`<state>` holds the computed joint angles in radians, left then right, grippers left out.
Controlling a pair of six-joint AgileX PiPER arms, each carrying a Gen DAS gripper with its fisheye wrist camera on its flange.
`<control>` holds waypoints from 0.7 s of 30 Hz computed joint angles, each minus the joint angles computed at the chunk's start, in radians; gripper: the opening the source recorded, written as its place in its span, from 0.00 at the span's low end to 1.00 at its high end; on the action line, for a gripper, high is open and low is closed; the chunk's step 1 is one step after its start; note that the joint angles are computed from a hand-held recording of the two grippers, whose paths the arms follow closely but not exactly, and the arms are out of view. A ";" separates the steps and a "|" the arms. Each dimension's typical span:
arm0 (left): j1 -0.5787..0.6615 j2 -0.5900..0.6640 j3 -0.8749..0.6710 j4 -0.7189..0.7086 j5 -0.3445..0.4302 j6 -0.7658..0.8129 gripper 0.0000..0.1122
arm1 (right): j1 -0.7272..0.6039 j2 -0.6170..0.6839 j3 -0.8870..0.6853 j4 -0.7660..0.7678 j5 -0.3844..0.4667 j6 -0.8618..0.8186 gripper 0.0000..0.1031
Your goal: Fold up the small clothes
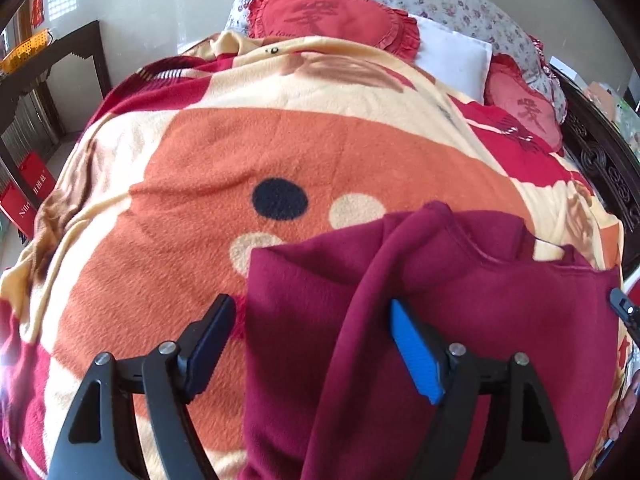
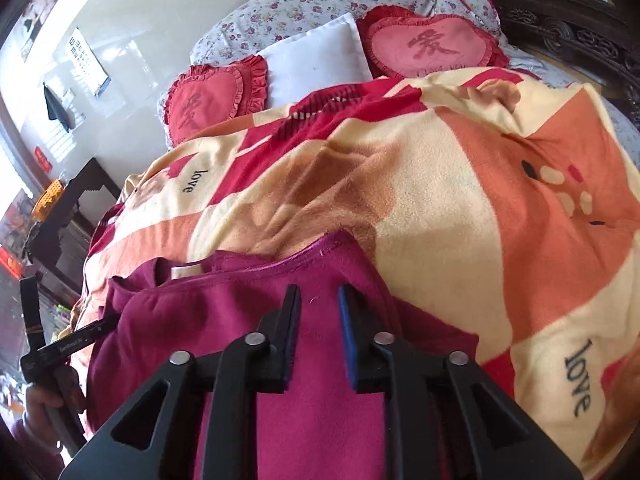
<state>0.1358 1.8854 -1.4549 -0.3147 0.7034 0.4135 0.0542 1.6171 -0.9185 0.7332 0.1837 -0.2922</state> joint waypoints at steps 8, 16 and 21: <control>0.093 -0.168 0.177 -0.135 0.035 0.196 0.74 | 0.181 0.049 -0.178 0.140 0.125 -0.153 0.20; 0.176 -0.217 0.290 -0.140 0.048 0.247 0.74 | 0.371 0.415 -0.676 -0.123 0.287 0.159 0.20; 0.183 -0.204 0.290 -0.148 0.049 0.248 0.74 | 0.408 0.628 -0.989 -0.274 0.419 0.374 0.20</control>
